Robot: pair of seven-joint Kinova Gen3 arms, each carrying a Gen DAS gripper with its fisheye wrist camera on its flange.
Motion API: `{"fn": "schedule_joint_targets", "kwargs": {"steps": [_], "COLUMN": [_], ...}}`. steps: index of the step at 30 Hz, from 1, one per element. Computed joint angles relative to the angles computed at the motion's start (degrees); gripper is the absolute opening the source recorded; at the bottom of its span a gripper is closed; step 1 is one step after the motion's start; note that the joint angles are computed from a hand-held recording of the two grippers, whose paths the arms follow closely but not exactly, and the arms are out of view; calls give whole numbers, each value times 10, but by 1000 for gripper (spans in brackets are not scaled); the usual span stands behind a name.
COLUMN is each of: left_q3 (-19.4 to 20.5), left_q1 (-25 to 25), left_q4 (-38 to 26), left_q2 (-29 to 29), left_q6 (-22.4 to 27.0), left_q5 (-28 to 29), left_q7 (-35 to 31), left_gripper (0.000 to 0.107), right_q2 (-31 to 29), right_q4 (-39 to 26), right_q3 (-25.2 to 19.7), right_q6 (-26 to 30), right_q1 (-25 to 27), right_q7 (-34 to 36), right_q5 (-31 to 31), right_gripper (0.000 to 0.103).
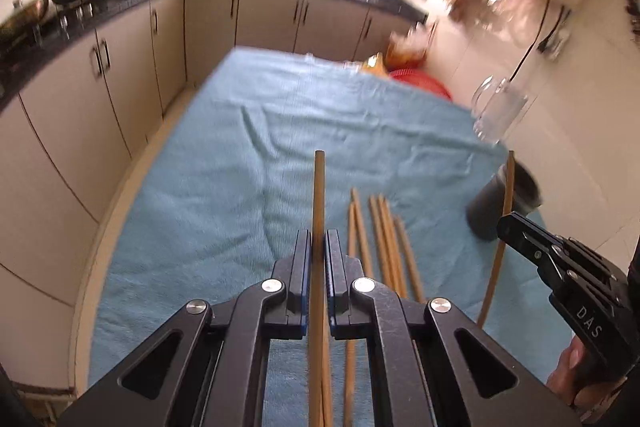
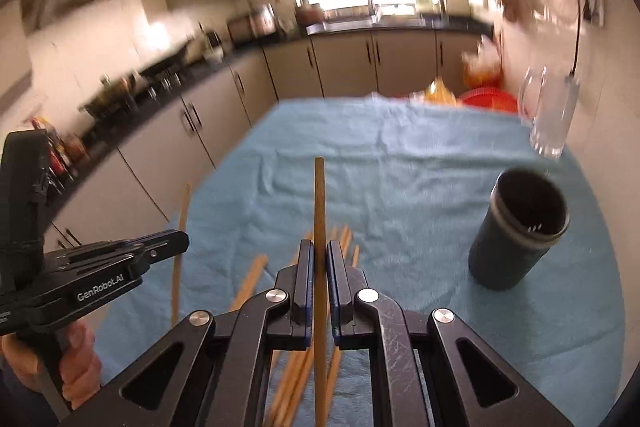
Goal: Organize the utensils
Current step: 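Lift the left tool's chopstick upright toward the black cup while the right tool carries its own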
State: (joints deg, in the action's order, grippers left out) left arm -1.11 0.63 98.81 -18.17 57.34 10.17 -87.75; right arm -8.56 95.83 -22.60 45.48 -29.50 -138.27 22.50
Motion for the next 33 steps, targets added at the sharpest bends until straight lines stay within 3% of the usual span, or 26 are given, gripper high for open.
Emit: {"fn": "schedule_joint_targets", "kwargs": {"steps": [6,11,28,33], "left_q3": [21,26,61,52], "left_q1": [-6,1,20,45], "left_q4": [-7,-18,-82,-126], "left_q2": [-48,-59,-12,12], "left_q6": [-17,-21,-27,-10], "left_q5": [-27,-36,-55,-31], "left_q7": [28,40,81,61], "left_gripper": [6,6,6,6], "right_q2": [-41,-66,-116,-132], "right_q4": [37,53,61,52], "right_q3": [-51,-71,-82,-39], "right_q6": [-43,-63,-113,-119], "right_q1": [31,56,154,155], "right_q7": [-81,-99,-40,11], "right_q5": [75,81,12,-36], "right_gripper": [7,7,7,7]}}
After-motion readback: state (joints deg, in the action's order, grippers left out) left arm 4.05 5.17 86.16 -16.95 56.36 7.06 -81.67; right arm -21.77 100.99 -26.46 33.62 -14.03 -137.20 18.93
